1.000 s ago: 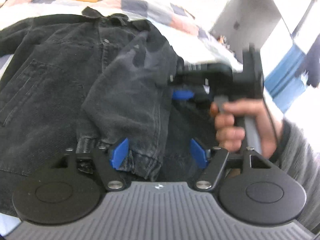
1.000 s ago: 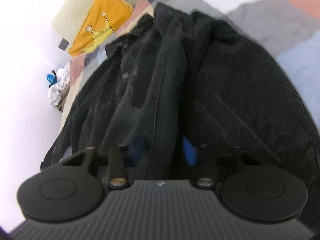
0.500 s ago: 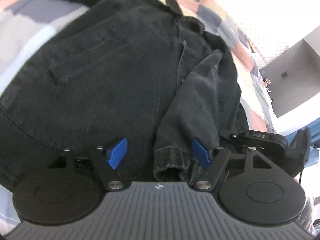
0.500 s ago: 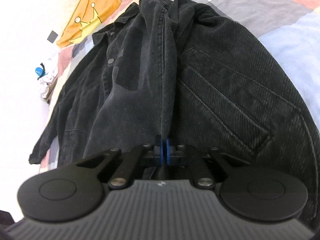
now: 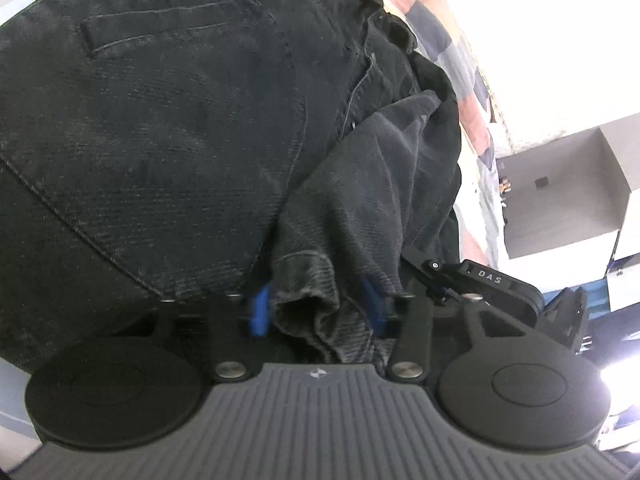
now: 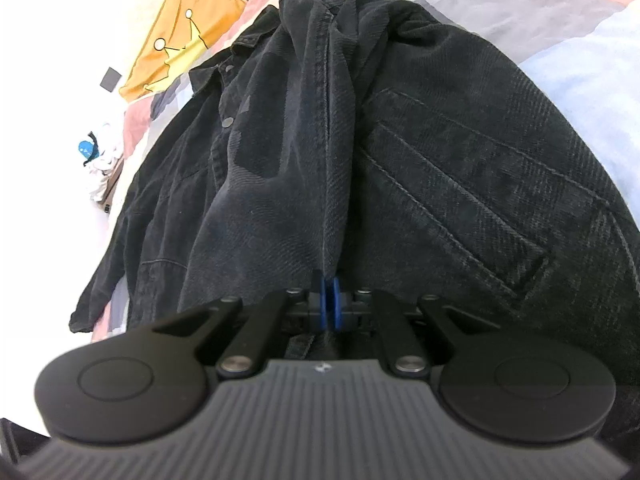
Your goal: Fold large clothes
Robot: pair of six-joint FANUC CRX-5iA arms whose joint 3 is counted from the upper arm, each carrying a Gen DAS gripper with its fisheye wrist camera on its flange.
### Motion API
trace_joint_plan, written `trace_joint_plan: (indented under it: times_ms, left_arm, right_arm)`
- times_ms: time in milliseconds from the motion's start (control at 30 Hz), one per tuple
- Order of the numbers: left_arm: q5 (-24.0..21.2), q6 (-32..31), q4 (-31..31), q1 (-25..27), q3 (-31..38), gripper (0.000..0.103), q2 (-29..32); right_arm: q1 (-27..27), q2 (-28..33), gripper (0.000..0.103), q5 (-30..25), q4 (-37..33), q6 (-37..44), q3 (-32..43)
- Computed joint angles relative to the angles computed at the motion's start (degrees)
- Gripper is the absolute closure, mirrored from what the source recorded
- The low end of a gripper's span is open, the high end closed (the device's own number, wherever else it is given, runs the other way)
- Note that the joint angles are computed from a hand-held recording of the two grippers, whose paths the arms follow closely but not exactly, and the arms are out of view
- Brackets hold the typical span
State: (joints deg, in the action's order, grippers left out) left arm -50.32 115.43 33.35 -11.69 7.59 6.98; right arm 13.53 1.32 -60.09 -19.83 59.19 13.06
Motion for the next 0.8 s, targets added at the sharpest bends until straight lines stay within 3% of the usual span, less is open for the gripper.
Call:
trace_joint_plan:
  times_ms: [33, 67, 267, 367, 467, 600, 700, 800]
  left_arm:
    - [0.46, 0.68, -0.89, 0.01, -0.04, 0.078, -0.36]
    - [1.74, 1.13, -1.06, 0.07, -0.76, 0.08, -1.11]
    - [15.37, -1.48, 2.48, 0.66, -8.03, 0.082, -7.7]
    - [18.07, -0.42, 1.42, 1.55, -8.89, 0.083, -9.63]
    - [16.73, 5.12, -3.41, 2.76, -7.97, 0.083, -10.22]
    - [7.07, 17.08, -15.24, 3.23, -1.15, 0.082, -7.24]
    - [2.57, 20.72, -17.74, 3.26, 1.55, 0.082, -5.12]
    - [1.52, 20.89, -17.67, 3.99, 1.55, 0.079, -5.09]
  right_arm:
    - [-0.35, -0.03, 0.096, 0.0, -0.91, 0.48, 0.14]
    - [-0.71, -0.07, 0.096, 0.1, -1.94, 1.15, 0.3]
    - [-1.4, -0.87, 0.097, 1.28, -6.79, 5.65, 0.92]
    - [-1.7, -0.89, 0.098, 0.94, -10.08, 8.52, 1.76]
    - [-0.72, -0.47, 0.098, 0.58, -10.61, 10.03, 2.41]
    - [1.67, 0.88, 0.097, -0.16, -7.07, 8.81, 2.79]
    - [2.75, 2.19, 0.097, -1.02, -4.65, 7.26, 3.18]
    - [2.91, 2.5, 0.097, -1.19, -4.25, 7.35, 3.51]
